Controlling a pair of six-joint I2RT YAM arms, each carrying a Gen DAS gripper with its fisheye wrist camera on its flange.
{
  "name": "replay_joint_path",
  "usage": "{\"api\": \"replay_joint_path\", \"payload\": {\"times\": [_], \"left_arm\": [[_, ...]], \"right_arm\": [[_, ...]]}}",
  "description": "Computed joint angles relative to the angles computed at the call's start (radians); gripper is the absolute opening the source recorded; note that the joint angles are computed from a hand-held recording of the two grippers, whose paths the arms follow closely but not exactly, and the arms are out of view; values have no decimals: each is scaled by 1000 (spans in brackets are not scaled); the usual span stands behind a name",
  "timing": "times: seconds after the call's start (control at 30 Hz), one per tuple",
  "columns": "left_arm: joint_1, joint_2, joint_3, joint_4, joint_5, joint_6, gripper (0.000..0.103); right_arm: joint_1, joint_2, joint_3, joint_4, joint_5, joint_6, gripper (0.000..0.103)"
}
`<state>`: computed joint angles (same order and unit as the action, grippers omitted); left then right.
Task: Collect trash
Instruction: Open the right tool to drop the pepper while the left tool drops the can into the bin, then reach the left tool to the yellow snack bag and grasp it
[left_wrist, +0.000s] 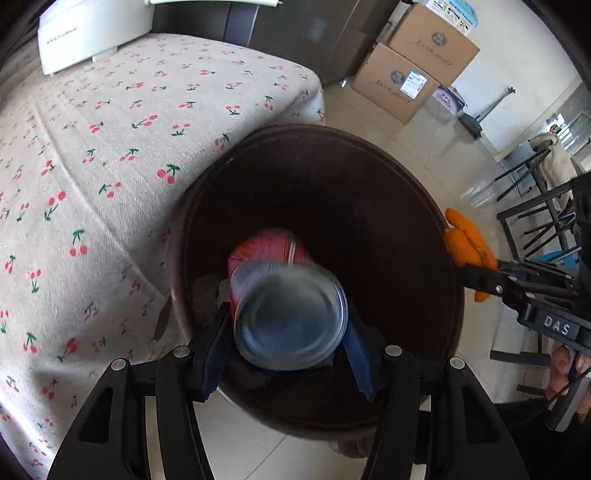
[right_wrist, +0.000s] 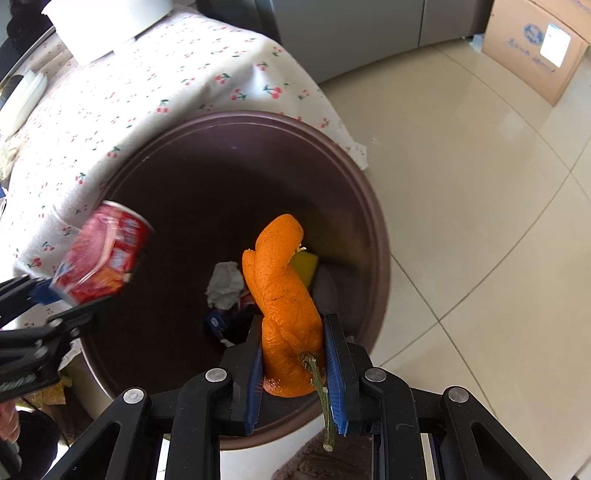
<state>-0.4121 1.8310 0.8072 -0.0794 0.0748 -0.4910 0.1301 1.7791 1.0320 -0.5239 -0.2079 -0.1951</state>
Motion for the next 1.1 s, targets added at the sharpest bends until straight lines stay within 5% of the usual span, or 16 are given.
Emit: {"api": "replay_joint_path", "payload": {"times": [0.1,0.4,0.87,0.93,1.0,1.1], "left_arm": [[15,5,3,24,-5,-8,74],[73,-112,-60,8,-11,-15,78],[262,-470,-236,-180,-86,90,89],[300,-511,-250,-210,-86,119,90],[337,-549,-269,-230,-84,146,91],[391,-605,-297,-260,-81,183,93]], "right_arm": [[-13,7,8,-3,-2,-6,27],[-12,10,16,-8,-1,-8,27],[78,28,46,-11,37,48,31],[87,32,55,-17,40,72,40],[92,34,62,-20,36,98,63],[113,14,57,-7,46,131,74]]}}
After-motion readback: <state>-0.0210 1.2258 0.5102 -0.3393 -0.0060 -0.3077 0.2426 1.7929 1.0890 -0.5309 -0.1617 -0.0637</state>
